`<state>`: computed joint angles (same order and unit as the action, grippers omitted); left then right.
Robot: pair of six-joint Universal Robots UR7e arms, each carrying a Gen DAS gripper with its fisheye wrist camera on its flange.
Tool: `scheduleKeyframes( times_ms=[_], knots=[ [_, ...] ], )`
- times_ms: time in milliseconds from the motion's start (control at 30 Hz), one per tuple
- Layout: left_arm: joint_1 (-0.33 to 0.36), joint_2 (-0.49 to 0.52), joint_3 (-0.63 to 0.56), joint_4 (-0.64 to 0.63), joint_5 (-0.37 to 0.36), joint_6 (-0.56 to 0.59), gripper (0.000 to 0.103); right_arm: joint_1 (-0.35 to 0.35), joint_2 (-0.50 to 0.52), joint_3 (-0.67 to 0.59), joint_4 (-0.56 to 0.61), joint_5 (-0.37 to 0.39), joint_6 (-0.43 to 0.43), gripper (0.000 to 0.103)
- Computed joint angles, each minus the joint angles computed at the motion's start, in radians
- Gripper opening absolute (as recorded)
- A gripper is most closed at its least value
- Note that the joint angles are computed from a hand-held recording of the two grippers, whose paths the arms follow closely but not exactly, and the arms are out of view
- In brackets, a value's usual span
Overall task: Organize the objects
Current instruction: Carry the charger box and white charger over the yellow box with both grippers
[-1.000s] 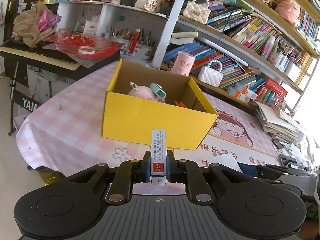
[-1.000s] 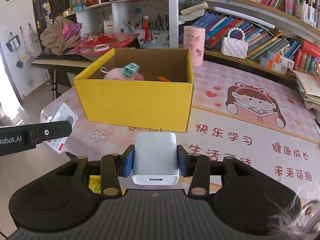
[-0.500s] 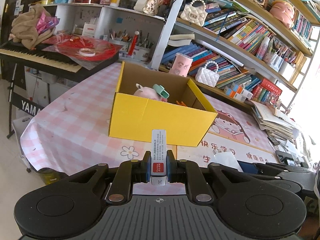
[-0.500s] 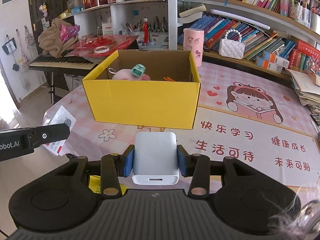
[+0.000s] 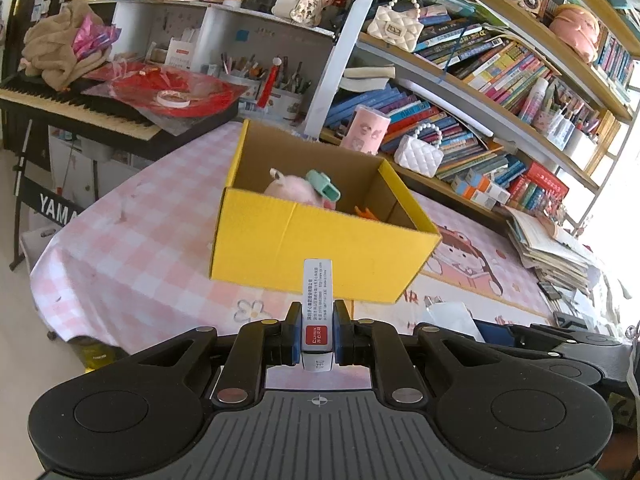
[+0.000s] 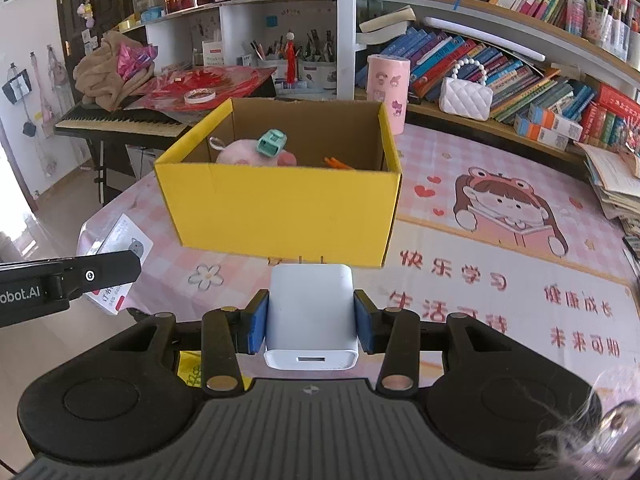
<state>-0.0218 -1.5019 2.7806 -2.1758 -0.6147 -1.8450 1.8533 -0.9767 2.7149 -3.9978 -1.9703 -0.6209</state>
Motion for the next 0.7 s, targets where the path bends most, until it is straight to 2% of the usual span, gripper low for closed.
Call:
scheduleKeyframes(
  times_ms=[233,433,567,700],
  knots=[
    [0.160,0.085,-0.063,-0.137,0.149,0.160,0.013,-0.034,-0.030,-0.108,0.080,0.100,-0.071,0.041],
    [0.295,0.194,-0.132,-0.343,0.265,0.344,0.013,-0.055,-0.021,-0.246,0.172,0.191,-0.138,0.041],
    [0.353,0.252,-0.177,-0.422,0.311,0.417,0.013,-0.069,0.011,-0.332,0.265,0.209,-0.174,0.041],
    [0.404,0.295,-0.223,-0.435,0.335,0.447,0.013,-0.080,0.058,-0.413,0.375,0.192,-0.216,0.041]
  ],
)
